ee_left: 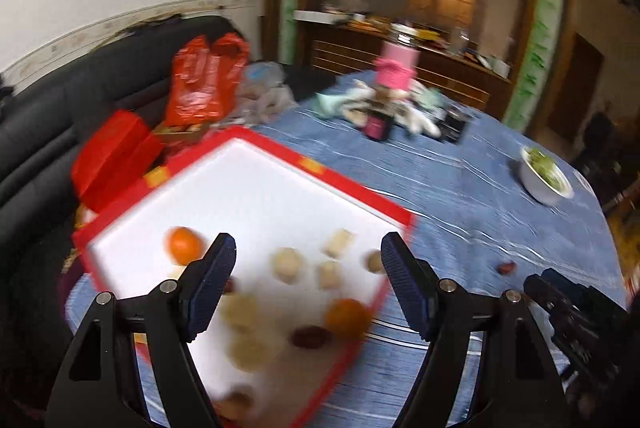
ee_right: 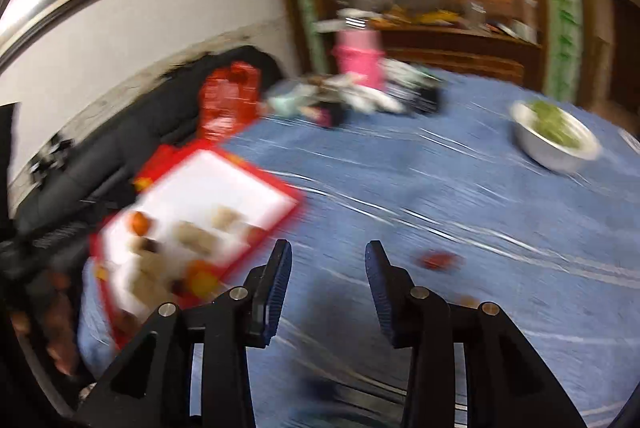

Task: Organize fruits
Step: 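Move both open tools back toward the remaining items on the table, then grasp a red date with the left tool while the right tool grasps a brown round nut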

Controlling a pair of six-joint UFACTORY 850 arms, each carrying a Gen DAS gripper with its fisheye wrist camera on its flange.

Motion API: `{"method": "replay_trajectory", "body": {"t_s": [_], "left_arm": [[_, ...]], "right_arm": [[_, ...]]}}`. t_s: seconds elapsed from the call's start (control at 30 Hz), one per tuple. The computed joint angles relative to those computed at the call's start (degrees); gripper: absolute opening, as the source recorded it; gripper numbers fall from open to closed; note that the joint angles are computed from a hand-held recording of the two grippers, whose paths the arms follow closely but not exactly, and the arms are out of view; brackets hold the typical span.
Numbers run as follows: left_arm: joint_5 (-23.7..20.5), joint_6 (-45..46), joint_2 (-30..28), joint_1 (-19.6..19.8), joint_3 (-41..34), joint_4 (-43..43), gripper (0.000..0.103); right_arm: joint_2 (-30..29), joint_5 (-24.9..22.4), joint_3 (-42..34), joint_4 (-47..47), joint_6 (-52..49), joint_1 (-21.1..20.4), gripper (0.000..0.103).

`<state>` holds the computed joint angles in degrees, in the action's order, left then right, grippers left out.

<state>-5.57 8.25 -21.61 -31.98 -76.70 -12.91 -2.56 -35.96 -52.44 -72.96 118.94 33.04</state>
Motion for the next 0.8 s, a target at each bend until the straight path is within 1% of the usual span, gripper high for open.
{"method": "replay_trajectory", "body": {"t_s": [0.07,0.13,0.17,0.2,0.27,0.43,0.5,0.53,0.6,0.63,0.67,0.7,0.77,0.8], "left_arm": [[-0.99,4.73,-0.49,-1.3,-0.29,-3.69,0.075],[-1.71,4.44,-0.88,-2.39,-0.55,-2.51,0.075],[-1.83,4.77,-0.83,-2.87,-0.4,-2.42,0.075],[-2.01,5.07,-0.95,-3.27,-0.47,-2.21,0.075],[-2.17,4.21,-0.9,-3.9,-0.31,-0.93,0.075],[-2.61,2.11,-1.23,-4.9,-0.69,1.74,0.075],[-2.45,3.55,-1.48,-5.23,-0.96,0.48,0.075],[-2.25,4.48,-1.55,-5.42,-1.01,-0.35,0.075],[-2.0,4.09,-1.97,-5.93,-1.43,0.23,0.075],[-2.23,5.8,-2.14,-6.14,-1.6,-1.4,0.075],[-2.82,9.92,-2.57,-6.47,-2.2,-5.43,0.075],[-2.92,12.05,-2.83,-6.92,-2.47,-7.34,0.075],[-2.76,14.21,-3.58,-8.36,-3.24,-8.41,0.075],[-3.06,18.57,-4.17,-9.18,-3.84,-11.98,0.075]], "right_arm": [[2.26,0.38,3.42,3.22,-0.18,-1.34,0.042],[3.69,1.63,6.07,6.31,-1.35,-2.73,0.041],[4.14,2.16,6.9,6.55,-1.32,-3.12,0.039],[4.5,2.91,7.67,6.8,-1.22,-3.6,0.039],[4.93,3.56,8.5,6.49,-0.69,-4.13,0.039],[3.67,5.39,8.0,6.56,-2.54,-5.75,0.039],[2.67,6.51,7.45,8.81,-4.86,-6.76,0.029],[2.05,6.73,7.01,9.89,-5.66,-7.13,0.022],[2.45,6.9,7.72,8.87,-3.78,-6.97,0.022],[2.77,6.32,7.95,8.78,-3.4,-6.7,0.022],[3.38,5.83,8.42,7.91,-2.14,-6.38,0.022],[4.18,5.2,9.01,6.92,-0.65,-5.97,0.022],[6.53,3.78,10.66,5.04,2.1,-5.03,0.022],[7.59,2.86,11.43,4.36,3.28,-4.61,0.022]]}}
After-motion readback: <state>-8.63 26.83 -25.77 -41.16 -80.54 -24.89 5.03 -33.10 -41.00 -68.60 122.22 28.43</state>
